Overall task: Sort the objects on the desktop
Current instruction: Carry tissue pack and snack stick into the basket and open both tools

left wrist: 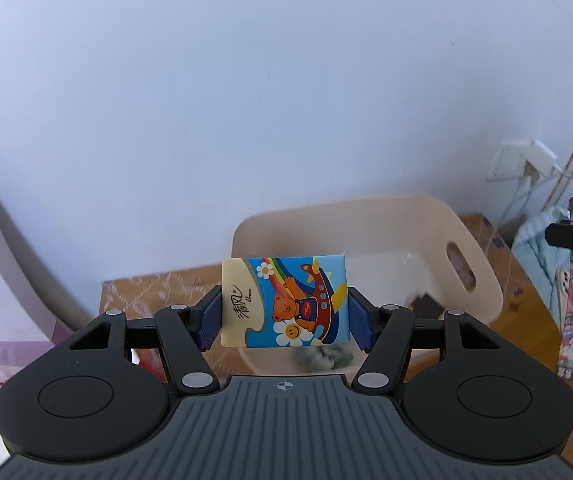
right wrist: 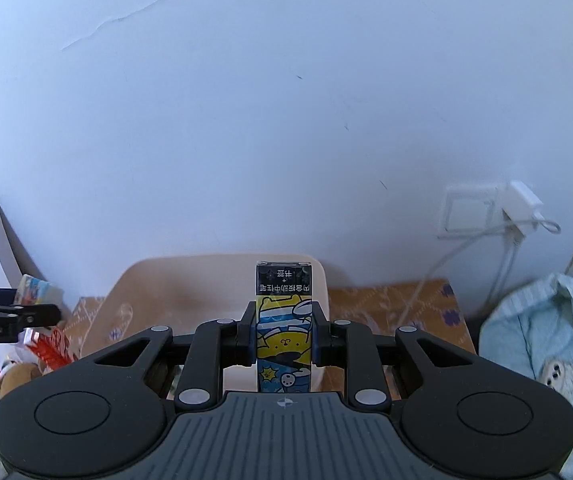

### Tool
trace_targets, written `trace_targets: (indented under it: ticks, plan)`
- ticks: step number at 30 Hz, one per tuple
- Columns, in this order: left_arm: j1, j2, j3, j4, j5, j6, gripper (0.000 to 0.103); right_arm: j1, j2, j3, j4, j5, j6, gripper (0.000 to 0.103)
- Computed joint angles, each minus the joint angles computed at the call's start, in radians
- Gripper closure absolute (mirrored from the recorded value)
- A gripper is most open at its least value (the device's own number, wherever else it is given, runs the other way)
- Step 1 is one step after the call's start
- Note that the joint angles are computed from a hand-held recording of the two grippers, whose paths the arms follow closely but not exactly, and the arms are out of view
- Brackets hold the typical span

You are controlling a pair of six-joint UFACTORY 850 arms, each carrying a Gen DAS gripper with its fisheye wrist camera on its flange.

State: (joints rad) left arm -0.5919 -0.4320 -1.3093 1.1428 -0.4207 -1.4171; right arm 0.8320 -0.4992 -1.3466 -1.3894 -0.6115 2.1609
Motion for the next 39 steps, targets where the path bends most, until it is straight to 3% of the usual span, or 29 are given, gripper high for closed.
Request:
trace_targets:
  ticks: [17,27,33,36,38,39]
  plan:
    - [0.001,-0.274,-0.293,-0.155,-0.132,0.169,0.039,-0.062,-0.194,-0.247,-0.011,0.058,-0.108,0.081]
    - [0.004,-0.4,-0.413,-0.273,-0.166,0.301,0.039,-0.104,-0.369,-0.45,0.29,0.118,-0.377,0.081]
    - [0.007,-0.455,-0.466,-0.341,-0.184,0.369,0.039,-0.107,-0.449,-0.559,0.49,0.091,-0.613,0.081]
    - [0.01,-0.452,-0.454,-0.345,-0.15,0.379,0.038,-0.111,-0.473,-0.594,0.63,0.079,-0.728,0.064]
    - [0.003,-0.446,-0.439,-0.276,-0.152,0.31,0.03,-0.113,-0.467,-0.582,0.67,0.099,-0.741,0.04]
    - [-0.002,-0.444,-0.435,-0.245,-0.163,0.282,0.027,-0.111,-0.46,-0.57,0.662,0.107,-0.727,0.037]
